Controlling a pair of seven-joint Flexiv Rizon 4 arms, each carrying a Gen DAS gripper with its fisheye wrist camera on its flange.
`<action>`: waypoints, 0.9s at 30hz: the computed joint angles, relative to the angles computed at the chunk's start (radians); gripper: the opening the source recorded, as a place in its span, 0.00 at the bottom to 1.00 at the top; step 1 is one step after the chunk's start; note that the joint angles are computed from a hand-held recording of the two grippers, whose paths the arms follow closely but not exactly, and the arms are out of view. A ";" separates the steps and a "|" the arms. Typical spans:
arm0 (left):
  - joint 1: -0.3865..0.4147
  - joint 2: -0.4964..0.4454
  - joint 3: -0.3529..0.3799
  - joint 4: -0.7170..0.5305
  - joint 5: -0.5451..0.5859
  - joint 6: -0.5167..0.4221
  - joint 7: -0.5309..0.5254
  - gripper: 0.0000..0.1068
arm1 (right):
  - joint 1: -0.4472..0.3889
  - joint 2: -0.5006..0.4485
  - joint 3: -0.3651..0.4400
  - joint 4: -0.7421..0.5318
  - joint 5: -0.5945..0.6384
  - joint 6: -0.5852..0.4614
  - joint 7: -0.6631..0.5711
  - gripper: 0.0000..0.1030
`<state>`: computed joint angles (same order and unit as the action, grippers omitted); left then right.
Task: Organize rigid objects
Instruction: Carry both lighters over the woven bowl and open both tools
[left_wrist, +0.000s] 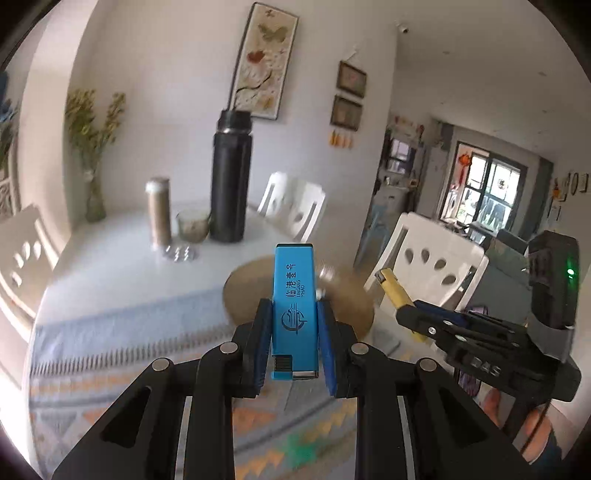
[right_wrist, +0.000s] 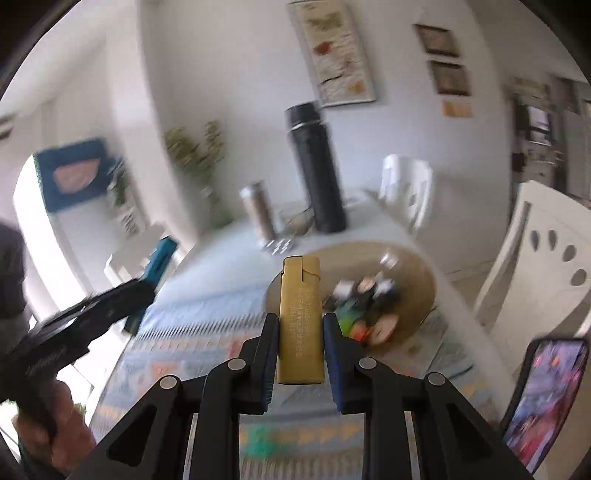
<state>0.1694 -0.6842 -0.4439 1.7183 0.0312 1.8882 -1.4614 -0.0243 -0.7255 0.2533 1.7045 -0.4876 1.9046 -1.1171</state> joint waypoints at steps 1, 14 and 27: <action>0.000 -0.018 -0.008 -0.031 -0.002 -0.017 0.006 0.20 | 0.032 -0.001 -0.038 -0.026 0.032 -0.013 0.013 0.23; -0.125 -0.300 0.033 -0.435 -0.229 -0.339 0.177 0.20 | 0.062 -0.204 -0.038 -0.425 0.209 -0.433 0.049 0.23; -0.069 -0.187 -0.004 -0.253 -0.330 -0.200 0.246 0.66 | 0.129 -0.157 -0.126 -0.391 0.353 -0.419 -0.019 0.52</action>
